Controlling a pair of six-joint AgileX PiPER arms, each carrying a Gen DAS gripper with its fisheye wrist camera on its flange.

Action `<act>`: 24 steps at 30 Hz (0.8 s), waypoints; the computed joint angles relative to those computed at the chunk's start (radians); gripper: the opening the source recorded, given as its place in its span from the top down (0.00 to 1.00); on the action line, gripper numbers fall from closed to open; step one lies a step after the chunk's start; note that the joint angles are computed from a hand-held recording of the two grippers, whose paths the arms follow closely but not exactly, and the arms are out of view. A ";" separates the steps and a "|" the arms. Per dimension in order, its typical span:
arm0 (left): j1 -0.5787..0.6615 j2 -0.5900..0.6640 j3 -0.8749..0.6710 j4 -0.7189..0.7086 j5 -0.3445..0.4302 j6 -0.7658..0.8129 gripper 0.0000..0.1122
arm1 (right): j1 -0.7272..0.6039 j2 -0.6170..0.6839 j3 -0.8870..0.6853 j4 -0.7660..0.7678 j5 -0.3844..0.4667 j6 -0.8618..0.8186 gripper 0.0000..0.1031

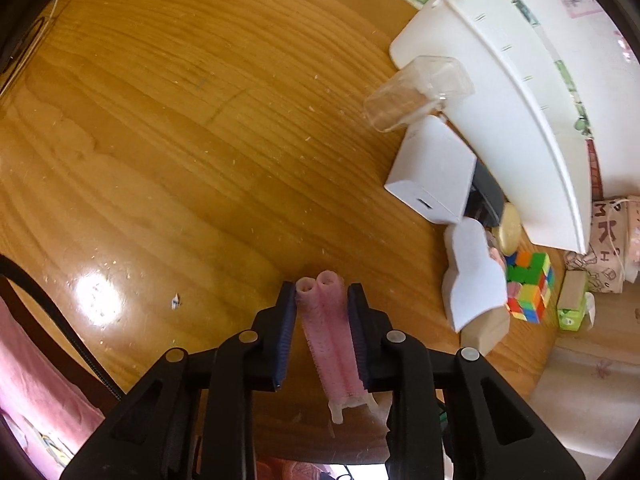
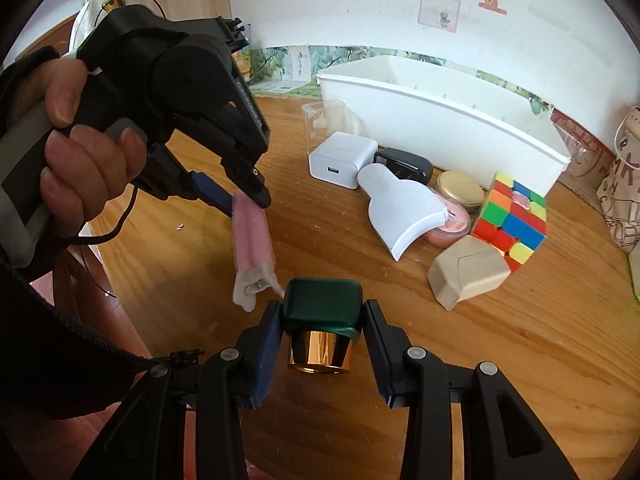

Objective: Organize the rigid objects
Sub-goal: 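Lift the pink rollers with left gripper while right gripper lifts the gold jar toward the bin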

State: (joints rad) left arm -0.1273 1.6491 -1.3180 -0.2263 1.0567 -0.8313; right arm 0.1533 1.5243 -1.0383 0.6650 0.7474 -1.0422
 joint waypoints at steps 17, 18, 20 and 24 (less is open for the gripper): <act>-0.090 -0.091 -0.184 0.132 0.081 -0.105 0.76 | -0.100 -0.113 -0.067 0.085 0.079 -0.034 0.60; -0.097 -0.102 -0.198 0.148 0.090 -0.110 0.76 | -0.104 -0.115 -0.078 0.091 0.082 -0.036 0.60; -0.125 -0.105 -0.236 0.189 0.098 -0.128 0.76 | -0.119 -0.117 -0.102 0.111 0.094 -0.048 0.60; -0.147 -0.116 -0.304 0.251 0.128 -0.135 0.76 | -0.131 -0.105 -0.164 0.140 0.103 -0.054 0.60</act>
State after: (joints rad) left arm -0.2744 1.5326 -1.6218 0.0244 1.1850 -0.9662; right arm 0.0226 1.4193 -1.2028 0.8051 0.8503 -1.0963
